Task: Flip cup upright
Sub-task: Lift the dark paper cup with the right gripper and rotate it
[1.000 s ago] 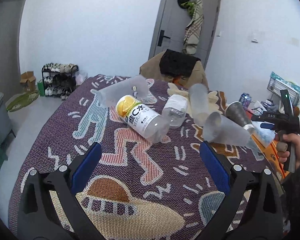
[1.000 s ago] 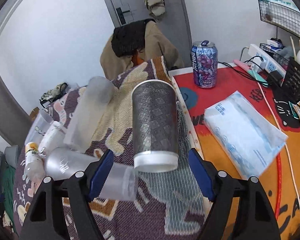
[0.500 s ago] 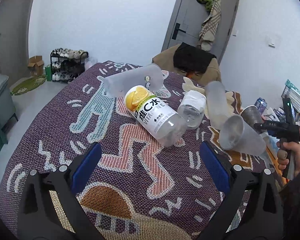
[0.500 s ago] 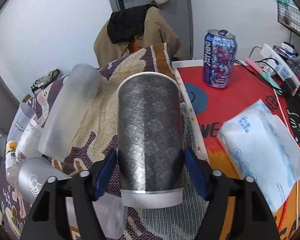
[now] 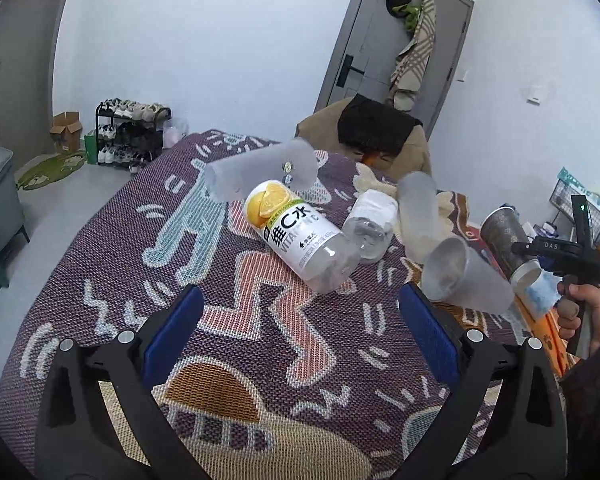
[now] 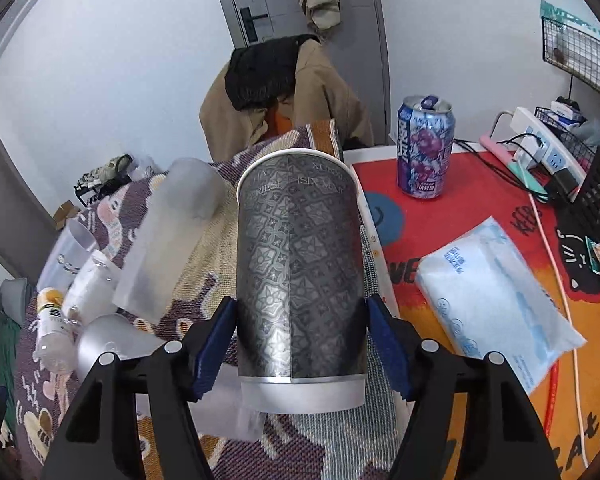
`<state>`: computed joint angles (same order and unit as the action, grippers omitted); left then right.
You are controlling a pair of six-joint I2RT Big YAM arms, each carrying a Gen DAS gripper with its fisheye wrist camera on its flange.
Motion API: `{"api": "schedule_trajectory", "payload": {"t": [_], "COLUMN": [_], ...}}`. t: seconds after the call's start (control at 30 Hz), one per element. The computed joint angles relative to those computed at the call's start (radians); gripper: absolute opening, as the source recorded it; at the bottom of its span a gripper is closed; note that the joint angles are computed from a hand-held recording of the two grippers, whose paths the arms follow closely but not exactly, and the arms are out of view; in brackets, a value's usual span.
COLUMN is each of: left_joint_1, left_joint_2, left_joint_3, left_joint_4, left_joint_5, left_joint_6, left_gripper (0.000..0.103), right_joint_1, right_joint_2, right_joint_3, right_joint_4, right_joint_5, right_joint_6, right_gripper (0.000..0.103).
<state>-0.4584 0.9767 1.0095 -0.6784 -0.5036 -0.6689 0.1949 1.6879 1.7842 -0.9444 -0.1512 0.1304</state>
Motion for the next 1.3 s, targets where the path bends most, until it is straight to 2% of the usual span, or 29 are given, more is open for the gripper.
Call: {"api": "schedule_trajectory", "payload": {"t": [0.3,0.5,0.73,1.1,1.3], "left_joint_1": [-0.052,-0.082,-0.114,-0.159,-0.186], "left_joint_2": [-0.076,-0.119,-0.157,-0.224,-0.248], "left_joint_3": [-0.008,-0.013,-0.023,-0.050,-0.060], "left_joint_4": [-0.035,-0.062,-0.099,-0.174,-0.222], "left_joint_5": [-0.040,-0.055,-0.050,-0.045,-0.053], "left_joint_6": [-0.010,-0.021,-0.024,-0.037,-0.046], "left_gripper": [0.097,0.097,0.097,0.097,0.097], "right_joint_1": [0.005,0.058,0.180,0.351,0.412], "right_joint_2": [-0.166,-0.337,-0.533,-0.667,-0.687], "right_joint_3": [-0.125,-0.291,-0.500,-0.693,-0.740], "right_joint_4": [0.031,0.096,0.210,0.333,0.345], "right_joint_5": [-0.086,-0.135,-0.158,-0.032,0.022], "right_joint_6": [0.051,0.164,0.315,0.511,0.574], "right_gripper": [0.065,0.066,0.066,0.066,0.066]}}
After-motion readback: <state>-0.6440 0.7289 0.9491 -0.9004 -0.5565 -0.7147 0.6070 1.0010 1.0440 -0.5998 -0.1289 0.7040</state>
